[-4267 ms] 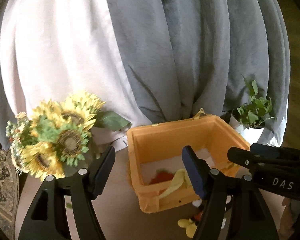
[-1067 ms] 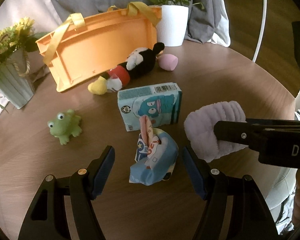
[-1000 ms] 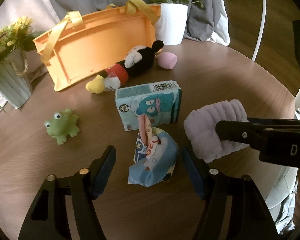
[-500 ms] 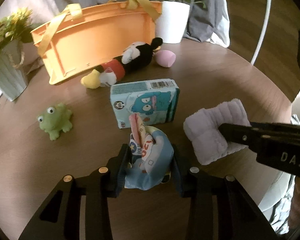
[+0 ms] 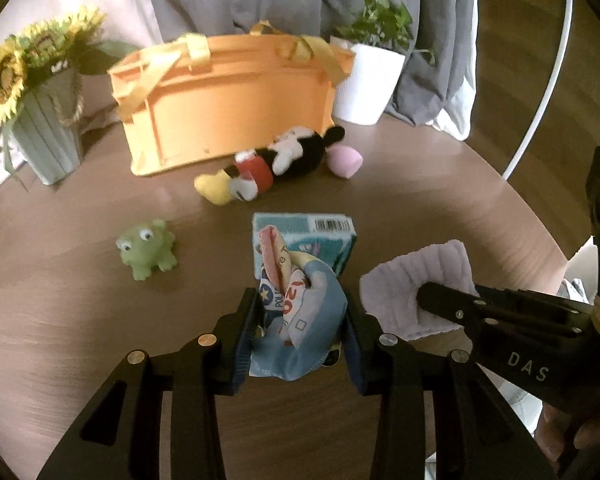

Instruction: Organize soft objects

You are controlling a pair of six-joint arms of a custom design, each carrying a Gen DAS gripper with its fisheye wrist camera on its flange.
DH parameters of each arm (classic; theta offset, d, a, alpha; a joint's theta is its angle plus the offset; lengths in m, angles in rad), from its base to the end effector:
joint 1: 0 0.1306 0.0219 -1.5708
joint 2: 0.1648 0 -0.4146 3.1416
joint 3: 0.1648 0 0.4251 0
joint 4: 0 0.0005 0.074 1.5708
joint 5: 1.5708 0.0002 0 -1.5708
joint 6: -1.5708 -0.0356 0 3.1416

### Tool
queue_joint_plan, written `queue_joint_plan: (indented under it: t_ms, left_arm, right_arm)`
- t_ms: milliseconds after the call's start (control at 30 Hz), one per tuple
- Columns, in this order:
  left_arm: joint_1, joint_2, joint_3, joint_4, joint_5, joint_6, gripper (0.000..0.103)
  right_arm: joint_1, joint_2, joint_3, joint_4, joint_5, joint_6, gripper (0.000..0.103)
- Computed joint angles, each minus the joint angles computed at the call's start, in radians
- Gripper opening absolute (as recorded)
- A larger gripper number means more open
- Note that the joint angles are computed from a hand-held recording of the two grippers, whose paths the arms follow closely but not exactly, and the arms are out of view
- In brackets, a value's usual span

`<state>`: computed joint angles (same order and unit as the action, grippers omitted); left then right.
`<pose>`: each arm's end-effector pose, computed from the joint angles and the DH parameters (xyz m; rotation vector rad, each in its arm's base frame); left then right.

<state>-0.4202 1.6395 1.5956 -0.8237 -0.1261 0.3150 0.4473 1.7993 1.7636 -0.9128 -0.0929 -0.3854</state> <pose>0.5614 -0.2465 0.4318 0.0718 2.4360 -0.1777 0.6022 0.2920 0.4093 -0.1181 2.5710 0.4441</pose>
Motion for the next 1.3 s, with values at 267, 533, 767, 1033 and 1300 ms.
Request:
queue_joint_plan:
  t_ms: [267,533,767,1033,1300]
  left_arm:
    - [0.005,-0.021,0.023,0.004,-0.035,-0.019,0.038]
    - [0.024,-0.03,0.061,0.032,-0.05,-0.044,0.039]
    - [0.043,-0.027,0.109,0.058,-0.067,-0.063,0.039]
    - [0.046,-0.008,0.173,0.086,-0.13,-0.085,0.039]
    - [0.042,0.036,0.267,0.097,-0.218,-0.083,0.039]
  right_arm:
    - [0.014,-0.015,0.04,-0.002,0.032,0.034,0.023]
    - [0.027,-0.016,0.092,0.016,0.075,0.051,0.023]
    - [0.036,-0.001,0.147,0.064,0.11,0.053,0.023]
    - [0.03,0.035,0.234,0.103,0.105,0.077,0.023]
    - [0.012,0.103,0.365,0.104,0.042,0.141,0.023]
